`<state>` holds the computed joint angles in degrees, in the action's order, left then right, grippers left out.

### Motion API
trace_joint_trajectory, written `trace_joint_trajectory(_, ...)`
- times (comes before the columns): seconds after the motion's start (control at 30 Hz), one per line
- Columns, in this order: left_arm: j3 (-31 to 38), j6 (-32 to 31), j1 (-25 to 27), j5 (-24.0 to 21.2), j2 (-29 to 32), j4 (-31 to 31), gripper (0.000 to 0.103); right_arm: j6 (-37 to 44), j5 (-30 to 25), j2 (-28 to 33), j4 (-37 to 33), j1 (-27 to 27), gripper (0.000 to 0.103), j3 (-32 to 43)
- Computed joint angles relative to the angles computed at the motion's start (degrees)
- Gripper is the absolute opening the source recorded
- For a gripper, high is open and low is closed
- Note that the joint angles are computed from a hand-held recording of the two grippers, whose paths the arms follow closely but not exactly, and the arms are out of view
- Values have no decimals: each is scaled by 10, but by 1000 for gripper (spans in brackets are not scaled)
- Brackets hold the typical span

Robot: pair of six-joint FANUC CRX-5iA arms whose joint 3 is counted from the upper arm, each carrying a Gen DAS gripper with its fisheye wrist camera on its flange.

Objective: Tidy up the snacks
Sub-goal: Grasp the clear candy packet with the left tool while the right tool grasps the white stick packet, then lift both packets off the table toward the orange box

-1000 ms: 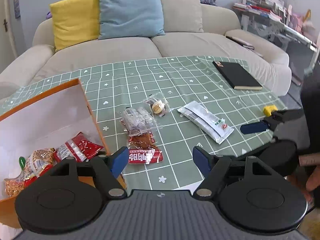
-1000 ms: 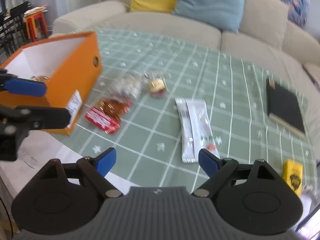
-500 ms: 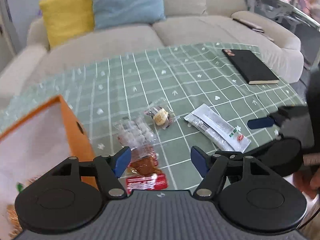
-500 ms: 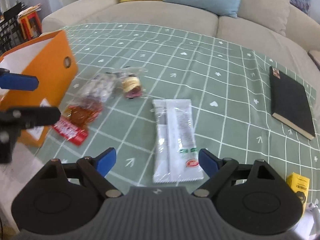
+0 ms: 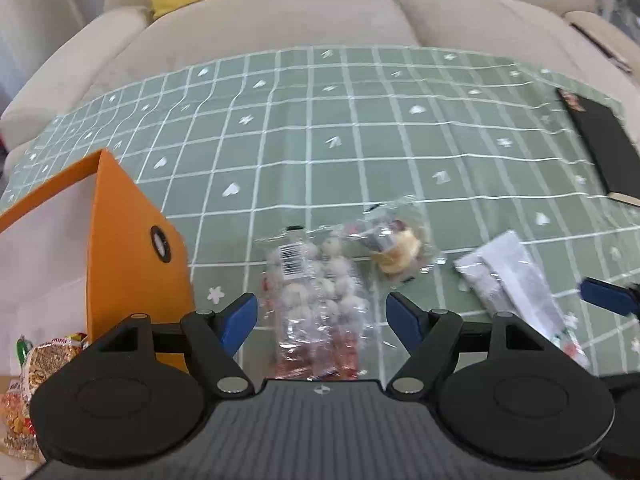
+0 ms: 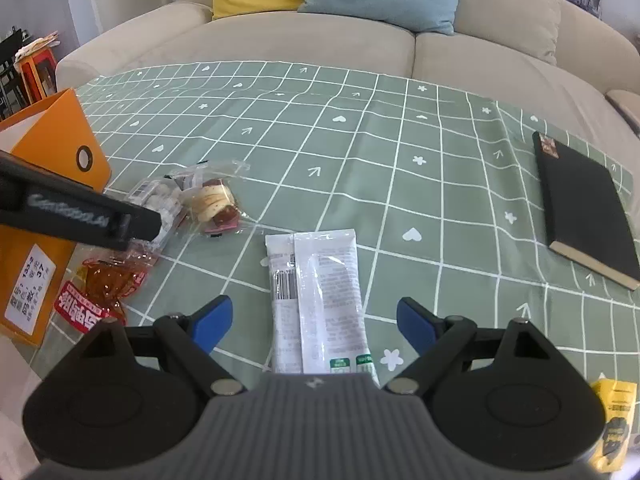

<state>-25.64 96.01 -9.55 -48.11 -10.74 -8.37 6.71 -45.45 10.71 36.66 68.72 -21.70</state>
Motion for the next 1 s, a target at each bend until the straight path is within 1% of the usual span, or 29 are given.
trace_joint_trajectory(0.1, 11, 14, 1, -11, 20, -9, 86, 3, 1, 2, -13, -3, 86, 1)
trace_joint_trajectory(0.3, 13, 3, 13, -21, 38, 10, 86, 14, 0, 11, -33, -5, 85, 12)
trace_joint_trajectory(0.33, 11, 1, 16, -21, 38, 13, 86, 19, -2, 13, -39, -6, 82, 15)
trace_joint_trajectory(0.37, 8, -2, 19, -19, 37, 18, 86, 24, -4, 15, -49, -6, 76, 20)
trace_joint_trajectory(0.43, 10, -4, 19, -18, 42, 21, 85, 24, -13, 19, -58, -6, 75, 25)
trace_joint_trajectory(0.47, 8, -8, 21, -16, 40, 22, 83, 22, -17, 19, -57, -5, 73, 26)
trace_joint_trajectory(0.5, 9, -4, 17, -14, 44, 20, 81, 23, -21, 19, -54, -4, 68, 26)
trace_joint_trajectory(0.57, 5, -9, 16, -10, 40, 22, 75, 28, -33, 22, -53, -1, 63, 30)
trace_joint_trajectory(0.63, 9, -3, 8, -13, 39, 6, 70, 36, -43, 25, -55, 2, 57, 36)
trace_joint_trajectory(0.67, 9, -6, 6, -13, 37, 3, 66, 37, -47, 26, -58, 3, 53, 39)
trace_joint_trajectory(0.73, 8, -10, 5, -17, 33, 2, 65, 51, -61, 27, -75, 5, 52, 51)
trace_joint_trajectory(0.83, -4, -25, 11, -19, 21, 18, 65, 67, -69, 29, -87, 9, 51, 59)
trace_joint_trajectory(1.0, -33, -40, 12, -15, -18, 27, 65, 74, -90, 29, -111, 18, 50, 74)
